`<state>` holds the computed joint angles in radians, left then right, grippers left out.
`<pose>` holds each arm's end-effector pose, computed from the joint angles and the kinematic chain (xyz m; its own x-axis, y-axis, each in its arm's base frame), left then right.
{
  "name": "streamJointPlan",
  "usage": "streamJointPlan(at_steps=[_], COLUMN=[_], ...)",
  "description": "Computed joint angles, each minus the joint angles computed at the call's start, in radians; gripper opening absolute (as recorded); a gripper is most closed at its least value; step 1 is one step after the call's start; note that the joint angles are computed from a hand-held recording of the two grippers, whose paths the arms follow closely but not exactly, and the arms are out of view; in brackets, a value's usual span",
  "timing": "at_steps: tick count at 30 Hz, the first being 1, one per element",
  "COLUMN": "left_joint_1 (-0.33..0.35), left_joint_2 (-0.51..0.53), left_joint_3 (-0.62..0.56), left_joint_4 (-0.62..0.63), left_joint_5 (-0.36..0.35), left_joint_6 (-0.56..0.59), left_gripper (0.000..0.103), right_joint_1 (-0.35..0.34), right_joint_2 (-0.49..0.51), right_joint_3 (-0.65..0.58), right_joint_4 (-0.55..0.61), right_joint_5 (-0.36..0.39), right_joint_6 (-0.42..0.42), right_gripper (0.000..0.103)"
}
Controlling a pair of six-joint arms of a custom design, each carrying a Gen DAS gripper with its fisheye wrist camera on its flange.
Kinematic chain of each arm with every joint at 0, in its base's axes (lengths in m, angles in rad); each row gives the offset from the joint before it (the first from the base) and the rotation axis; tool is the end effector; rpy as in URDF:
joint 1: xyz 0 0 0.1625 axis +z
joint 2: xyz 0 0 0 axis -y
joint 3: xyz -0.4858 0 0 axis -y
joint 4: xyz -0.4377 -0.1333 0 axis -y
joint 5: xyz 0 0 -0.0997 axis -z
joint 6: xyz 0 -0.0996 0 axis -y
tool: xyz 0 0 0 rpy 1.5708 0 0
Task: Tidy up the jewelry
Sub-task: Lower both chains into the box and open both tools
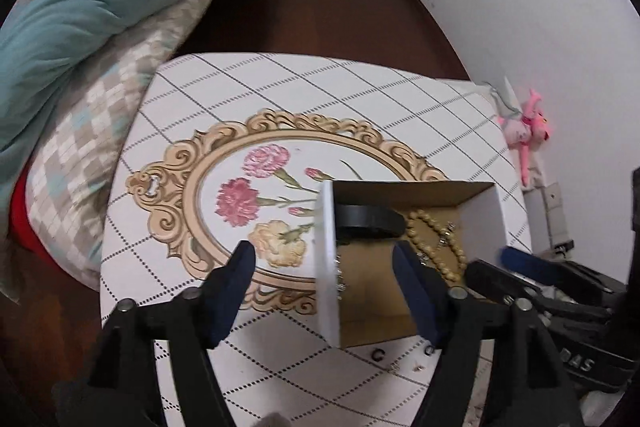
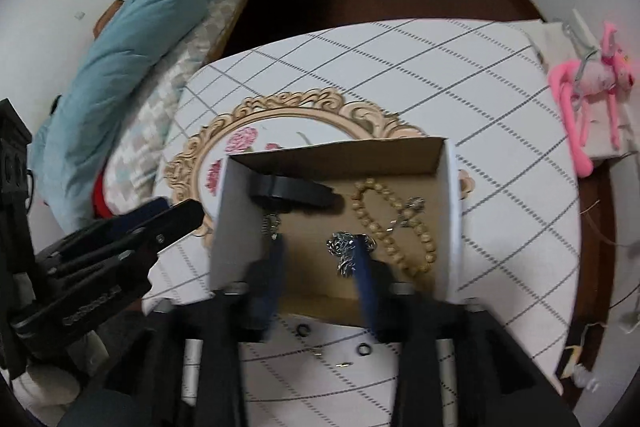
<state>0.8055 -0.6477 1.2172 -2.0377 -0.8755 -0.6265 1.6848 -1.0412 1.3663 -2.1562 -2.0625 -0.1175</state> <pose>-0.4449 -0.7477 0.1333 -0.8158 0.0486 -0.5763 0.2602 0.9208 -0.2907 0.1743 -0.7643 0.3828 -0.8706 -0.0922 0.4832 -0.2135 0.9558 -0.2021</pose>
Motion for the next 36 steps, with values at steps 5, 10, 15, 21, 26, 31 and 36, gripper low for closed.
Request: streamJointPlan(at_steps=[5,10,15,21,26,31,36], left_joint_1=[-0.013,-0.023,-0.034,-0.051,-0.079,-0.112,-0.136], left_joint_2=[0.005,-0.001,0.002,-0.009,-0.031,-0.058,-0.09], left_joint_3=[0.033,0.083,0.099,0.115,0.143,0.173,0.197], left_joint_4=[0.053,0.02,0.006,-0.011,-0.043,-0.072,-0.093], left_joint_5=[0.087,0.098,0.111,0.137,0.171,0.208,0.217], left_joint_6=[-0.043,-0.041,-0.044,-0.046,-0.041,-0.032,-0.038], left_gripper=[0.092,0.103,0.103,0.103,0.103,0.103,0.103], right_joint_1=[0.02,0.014,0.005,0.012,0.037,0.065,0.088], right_joint_2=[-0.013,-0.026,-0.041,-0.061,-0.093,-0.129,-0.174], right_joint_3=[0.072,0.139,0.175,0.197,0.224,0.256,0.284], right_joint_4=[-0.128,-0.219,-0.291,-0.357,-0.422,-0.495,-0.518], right_joint_5=[-0.203,-0.318,-0.34,-0.336,-0.33,-0.325,-0.301], right_joint_6=[-0.061,-0.104,-0.129,-0.146,-0.185,-0.216,-0.21], right_gripper=[0.094,0.102,0.103,0.103,0.103,0.103,0.103])
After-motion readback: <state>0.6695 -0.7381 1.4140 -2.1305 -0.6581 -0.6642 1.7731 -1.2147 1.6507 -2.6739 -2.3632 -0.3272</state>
